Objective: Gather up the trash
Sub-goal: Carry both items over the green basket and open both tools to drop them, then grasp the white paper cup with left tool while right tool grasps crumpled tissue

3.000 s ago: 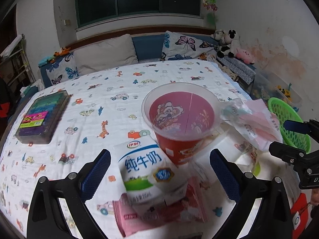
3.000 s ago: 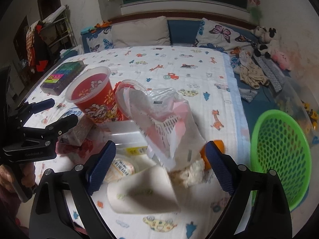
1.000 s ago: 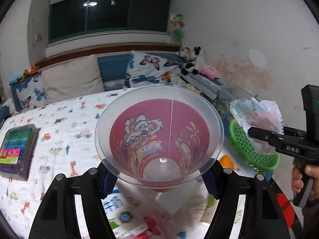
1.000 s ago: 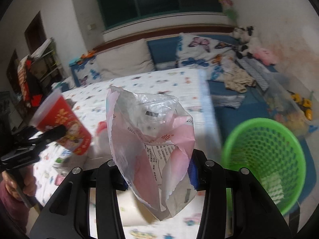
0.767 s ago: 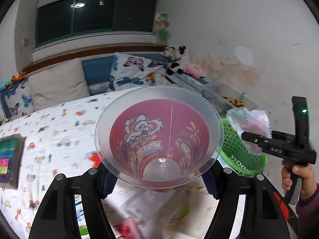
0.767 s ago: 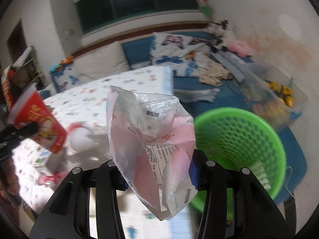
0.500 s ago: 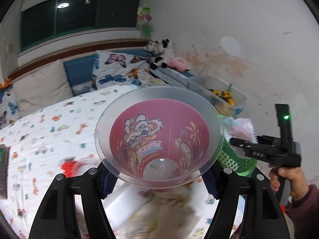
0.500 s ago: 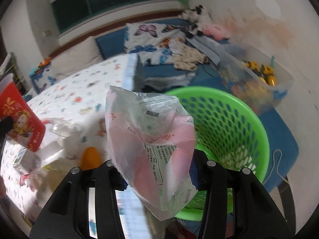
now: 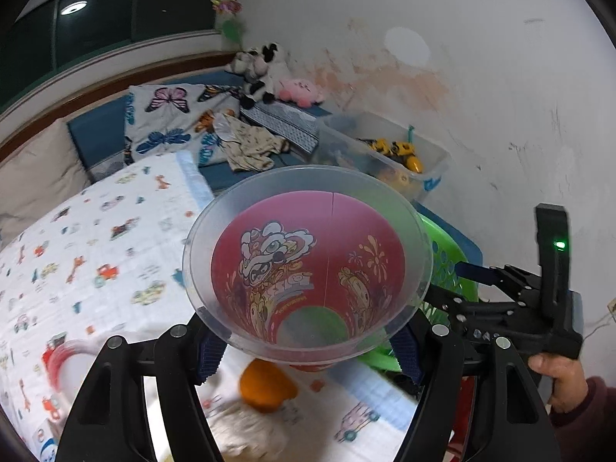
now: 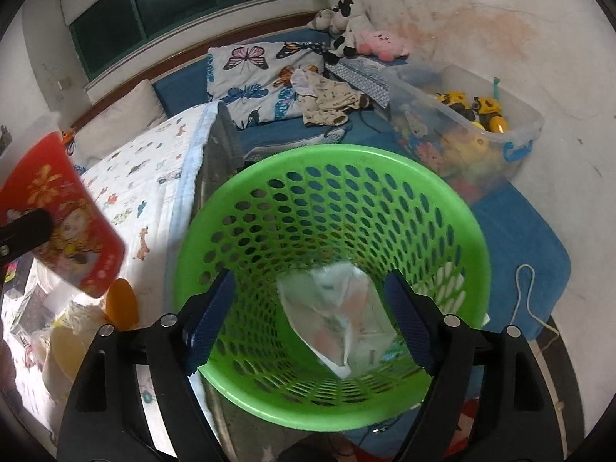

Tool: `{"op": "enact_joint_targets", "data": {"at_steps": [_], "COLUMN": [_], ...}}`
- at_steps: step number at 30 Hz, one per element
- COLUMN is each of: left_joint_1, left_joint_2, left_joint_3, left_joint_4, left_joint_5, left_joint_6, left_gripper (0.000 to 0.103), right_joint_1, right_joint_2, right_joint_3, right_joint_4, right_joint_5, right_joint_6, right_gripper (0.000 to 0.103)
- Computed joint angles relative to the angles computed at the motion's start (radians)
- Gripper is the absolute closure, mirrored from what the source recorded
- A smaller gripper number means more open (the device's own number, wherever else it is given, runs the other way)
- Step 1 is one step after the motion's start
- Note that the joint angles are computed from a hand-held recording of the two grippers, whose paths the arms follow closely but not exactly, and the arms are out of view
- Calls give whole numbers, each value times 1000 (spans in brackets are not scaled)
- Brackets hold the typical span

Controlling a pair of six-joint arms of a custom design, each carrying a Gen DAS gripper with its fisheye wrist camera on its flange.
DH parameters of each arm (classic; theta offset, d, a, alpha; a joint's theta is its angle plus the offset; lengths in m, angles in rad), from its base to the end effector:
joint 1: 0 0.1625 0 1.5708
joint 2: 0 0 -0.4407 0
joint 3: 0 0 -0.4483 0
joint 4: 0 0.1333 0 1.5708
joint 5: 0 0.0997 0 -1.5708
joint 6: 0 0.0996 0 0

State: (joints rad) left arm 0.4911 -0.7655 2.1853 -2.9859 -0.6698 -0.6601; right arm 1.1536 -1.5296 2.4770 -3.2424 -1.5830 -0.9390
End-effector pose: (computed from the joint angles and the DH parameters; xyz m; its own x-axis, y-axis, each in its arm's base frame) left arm -0.3276 -0.4149 -0.0376 -0.7694 0.1446 -0.6221 0.5190 0.7093 -0.4770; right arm -0.0496 -0.4380 0.2303 -0.7829 -0.3089 0.5400 -0.5558 0.7374 -0.3839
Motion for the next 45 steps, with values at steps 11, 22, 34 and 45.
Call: {"op": "enact_joint_targets", "data": {"at_steps": [11,22,34,45], "left_joint_1": [69,77,6,-105], "left_joint_2": [137,196,54,-141], "left_joint_3": [-157,-223,-39,225], "left_joint_4": [2,53,57,113], "left_joint_5": [-94,-134,-99,-68], "left_joint_6": [79,84,-28,-220], "left_gripper": [34,18,16,16], "right_joint_1": [-84,-163,-162,-106], "right_joint_2": [-114,-207,-260,-264], "right_joint_3": [45,80,150,214], "right_joint_4": [20,68,102,96], "right_joint_5": [93,170,194,187], "right_joint_6": [-44,-68,-108,-133], "right_gripper": [18,17,16,15]}}
